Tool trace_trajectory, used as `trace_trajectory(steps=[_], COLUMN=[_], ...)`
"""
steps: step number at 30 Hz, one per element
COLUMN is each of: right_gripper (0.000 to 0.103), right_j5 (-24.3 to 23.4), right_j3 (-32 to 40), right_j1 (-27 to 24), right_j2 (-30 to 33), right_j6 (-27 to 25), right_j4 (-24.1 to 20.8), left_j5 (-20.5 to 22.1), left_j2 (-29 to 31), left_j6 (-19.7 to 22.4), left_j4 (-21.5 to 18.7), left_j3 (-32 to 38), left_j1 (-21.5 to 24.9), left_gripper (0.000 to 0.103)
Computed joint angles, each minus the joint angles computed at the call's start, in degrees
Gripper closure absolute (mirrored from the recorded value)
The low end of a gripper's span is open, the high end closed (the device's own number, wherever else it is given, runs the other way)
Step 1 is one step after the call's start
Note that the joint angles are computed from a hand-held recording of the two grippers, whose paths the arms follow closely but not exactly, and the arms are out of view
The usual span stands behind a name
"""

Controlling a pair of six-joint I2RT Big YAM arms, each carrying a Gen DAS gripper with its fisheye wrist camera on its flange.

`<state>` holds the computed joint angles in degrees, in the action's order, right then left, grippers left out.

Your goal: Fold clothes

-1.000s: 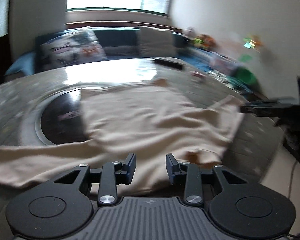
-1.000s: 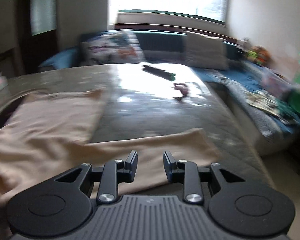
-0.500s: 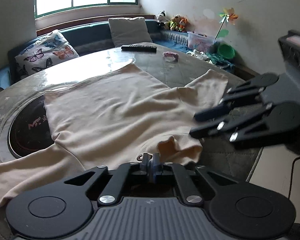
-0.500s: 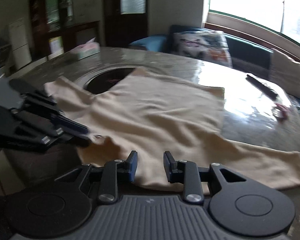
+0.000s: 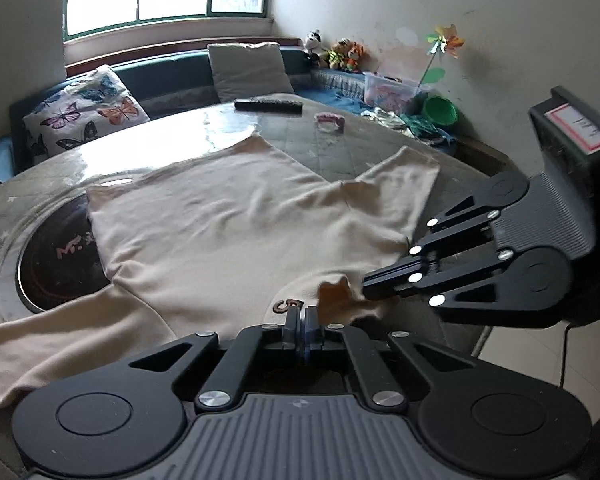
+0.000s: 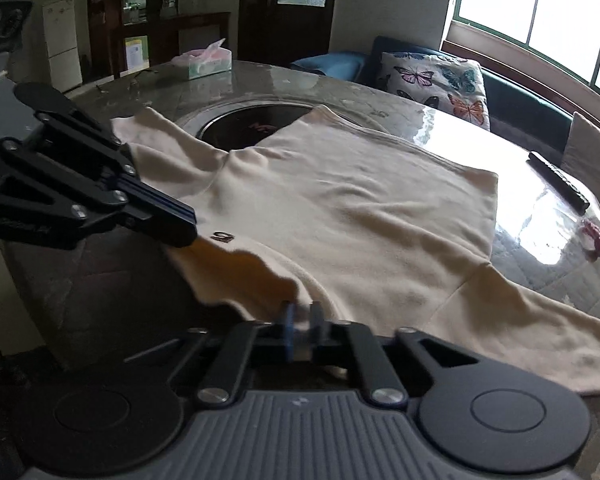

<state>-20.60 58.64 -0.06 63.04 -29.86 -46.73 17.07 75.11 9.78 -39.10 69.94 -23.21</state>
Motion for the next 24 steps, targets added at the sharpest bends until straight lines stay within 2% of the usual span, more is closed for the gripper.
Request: trace_trajectory(steps=[4,7,12,14,18,19,20,23,24], right_gripper=[0.103,0.100,0.083,0.069,0.072,0.077,0.093,0.102,0.102], right_j5=[-0.99,-1.89,-0.99,-0.46,1.61,2.09,2.63,1.58,1.02], right_j3=[0.19,0.29,0.15,0.22,-0.80,-0.76,-0.61,-0.20,-0.05], right_j1=[-0.81,-1.52,-0.71,0.05,1.71,1.89,2.00,1.49,1.24], right_j2=[-1.16,-1.68,-1.95,-0.82,0.35,0.77,1.12,0.97,0.74], right_j6=[-2.87,-2.64,-0.56,-0.55,-0.37,-0.11,0.02,-0.47,-0.95], right_j4=[-4.44,-5.25,-0.97,0.26,3.24,3.35,3.15,1.27,0.31], left_j5=[0.74,1.20,0.32,0.07,0.23,0.23,0.09,0.18,-0.15], left_j2=[0.26,-0.38,-0.12,0.90,4.33,5.16,6.04,8.39,9.20], left_j6=[1.47,1.80,-0.05,-0.99,-2.72,-2.68,-2.66,-2.89,-3.05], left_j4=[-1.33,-0.35,2.12,2.68,2.83,2.66,2.55,2.15,2.19], left_j3=[0.12,0.32,1.83,2.86,5.67,6.28,6.87,8.07,8.31], left_j1=[0.22,0.42,0.74,0.95,1.20,1.11,0.95,0.47,0.21], left_gripper=[0.101,0.099,0.099,0.099,0.099,0.099,0.099,0.099,0.099])
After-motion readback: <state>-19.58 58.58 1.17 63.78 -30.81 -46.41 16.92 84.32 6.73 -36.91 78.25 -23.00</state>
